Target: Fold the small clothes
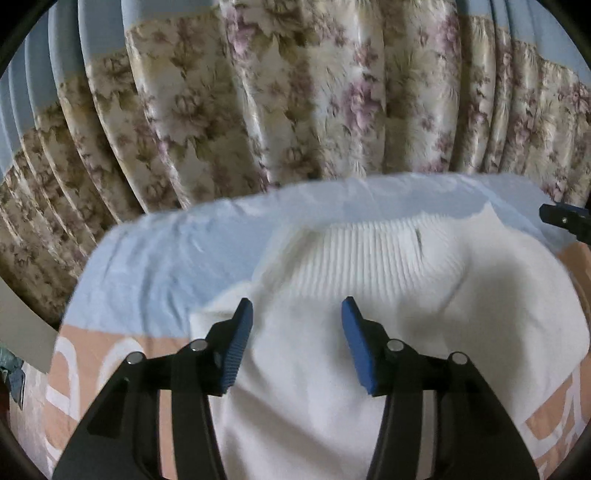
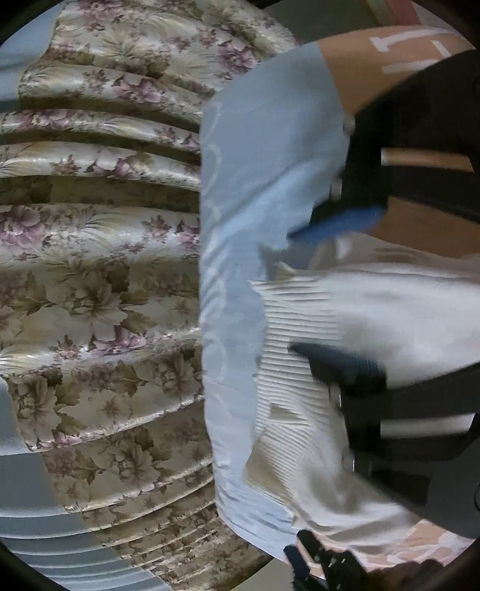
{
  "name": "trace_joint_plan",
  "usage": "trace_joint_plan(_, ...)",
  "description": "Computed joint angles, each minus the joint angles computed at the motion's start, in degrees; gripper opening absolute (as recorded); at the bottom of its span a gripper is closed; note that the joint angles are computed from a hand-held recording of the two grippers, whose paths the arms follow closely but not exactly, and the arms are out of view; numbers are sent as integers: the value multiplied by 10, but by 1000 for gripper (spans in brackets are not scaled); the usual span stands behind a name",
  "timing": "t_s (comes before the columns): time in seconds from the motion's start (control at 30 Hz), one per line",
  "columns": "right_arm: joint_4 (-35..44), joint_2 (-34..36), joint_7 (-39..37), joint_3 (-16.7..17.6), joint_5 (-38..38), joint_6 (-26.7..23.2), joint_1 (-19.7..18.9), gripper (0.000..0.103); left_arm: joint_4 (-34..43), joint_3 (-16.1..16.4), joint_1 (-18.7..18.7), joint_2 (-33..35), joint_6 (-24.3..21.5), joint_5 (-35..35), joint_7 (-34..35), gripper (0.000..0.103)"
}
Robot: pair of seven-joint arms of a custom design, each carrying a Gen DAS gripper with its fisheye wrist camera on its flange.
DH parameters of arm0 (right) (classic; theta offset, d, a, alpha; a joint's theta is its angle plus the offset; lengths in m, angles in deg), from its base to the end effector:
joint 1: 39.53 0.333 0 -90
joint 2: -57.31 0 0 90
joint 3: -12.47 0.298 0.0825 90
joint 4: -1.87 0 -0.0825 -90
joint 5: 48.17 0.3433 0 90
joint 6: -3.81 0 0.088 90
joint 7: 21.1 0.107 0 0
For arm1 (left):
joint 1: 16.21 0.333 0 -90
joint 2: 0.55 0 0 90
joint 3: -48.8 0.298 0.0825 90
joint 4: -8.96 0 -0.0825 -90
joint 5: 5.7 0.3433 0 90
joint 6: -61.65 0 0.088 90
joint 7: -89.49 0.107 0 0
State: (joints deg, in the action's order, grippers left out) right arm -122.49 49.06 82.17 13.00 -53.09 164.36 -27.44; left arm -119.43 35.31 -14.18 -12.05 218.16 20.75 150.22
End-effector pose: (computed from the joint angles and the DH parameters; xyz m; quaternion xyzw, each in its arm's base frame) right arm 0.5076 0.1181 0.5478 -0.6732 0.6350 -0.2252 0.3047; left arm 0.4856 -0.1226 0.5262 -0.6364 0.6773 -0.2193 0.2969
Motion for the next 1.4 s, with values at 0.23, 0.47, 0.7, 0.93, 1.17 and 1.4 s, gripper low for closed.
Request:
trace_joint_plan(0.23,-49,-29,15,13,-22,6,11,92,11,1,10,35,-10,45,-66,53)
trace_joint_plan(0.47,-51,-21,33,17,-35,11,19,92,12,31,1,34,-1,3,-45,55)
trace_joint_plan(0.7,-126,-93,31,14,-37,16,22,92,-110,20,23,-72,33,-26,-39,55)
trace_joint_plan(0.93,-214,-158,11,-21,-24,15,31,78,-181,23,32,-116,58,-112,42,55)
trace_joint_plan(1.17,-242,-170,-36,-46,41,22,75,43,-222,16,20,-134,88,-200,97,54)
trace_joint_plan(1.4,-260,-192,-19,-27,27,43,60,13,-247,32,7,-157,111,-275,164,25)
